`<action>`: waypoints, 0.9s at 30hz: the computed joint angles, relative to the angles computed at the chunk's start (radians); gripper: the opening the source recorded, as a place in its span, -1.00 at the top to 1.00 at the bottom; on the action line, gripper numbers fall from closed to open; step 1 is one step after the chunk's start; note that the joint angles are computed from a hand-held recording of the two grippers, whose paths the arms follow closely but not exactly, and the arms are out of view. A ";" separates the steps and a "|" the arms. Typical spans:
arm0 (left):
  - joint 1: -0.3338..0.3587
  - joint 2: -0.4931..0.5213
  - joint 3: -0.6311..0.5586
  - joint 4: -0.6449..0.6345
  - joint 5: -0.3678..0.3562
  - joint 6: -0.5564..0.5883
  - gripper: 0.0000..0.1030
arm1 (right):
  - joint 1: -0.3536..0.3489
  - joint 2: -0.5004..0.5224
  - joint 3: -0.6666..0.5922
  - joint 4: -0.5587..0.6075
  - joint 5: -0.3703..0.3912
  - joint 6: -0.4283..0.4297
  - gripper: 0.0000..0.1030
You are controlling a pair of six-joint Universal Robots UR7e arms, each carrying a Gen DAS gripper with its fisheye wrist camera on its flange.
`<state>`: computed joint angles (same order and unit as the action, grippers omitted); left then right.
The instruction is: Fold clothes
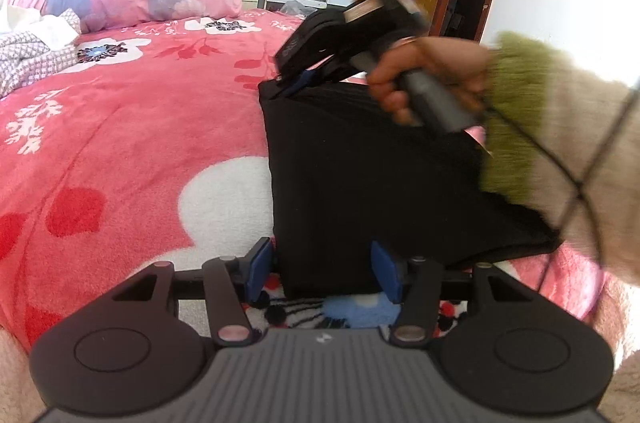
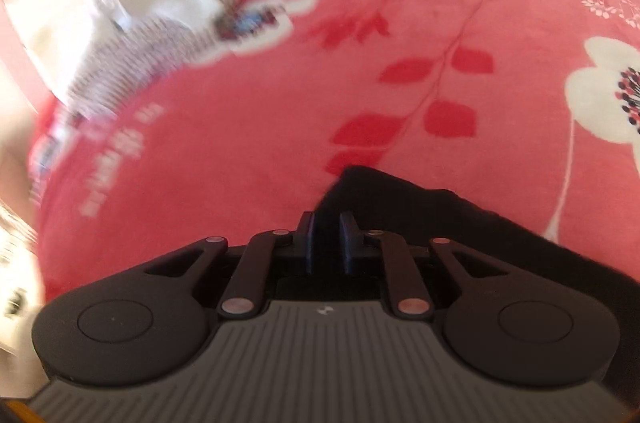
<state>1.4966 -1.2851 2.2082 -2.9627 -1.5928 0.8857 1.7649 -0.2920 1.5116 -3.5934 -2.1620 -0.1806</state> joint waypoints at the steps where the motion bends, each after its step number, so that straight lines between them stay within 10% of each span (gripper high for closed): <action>1: 0.000 -0.002 -0.003 0.007 -0.001 -0.003 -0.08 | -0.003 0.009 -0.021 -0.026 -0.023 0.007 0.80; 7: 0.007 -0.002 -0.013 0.025 -0.018 -0.004 -0.09 | 0.047 -0.055 0.091 -0.334 -0.104 -0.074 0.72; 15: 0.005 -0.008 -0.021 0.052 -0.008 -0.026 -0.09 | -0.004 -0.130 0.299 -0.223 -0.096 0.038 0.77; 20: -0.002 -0.009 -0.017 0.050 0.004 -0.029 -0.09 | -0.062 -0.119 0.292 -0.448 -0.237 0.050 0.72; 27: -0.002 -0.008 -0.019 0.053 0.006 -0.022 -0.10 | -0.034 -0.195 0.508 -0.528 -0.062 0.105 0.73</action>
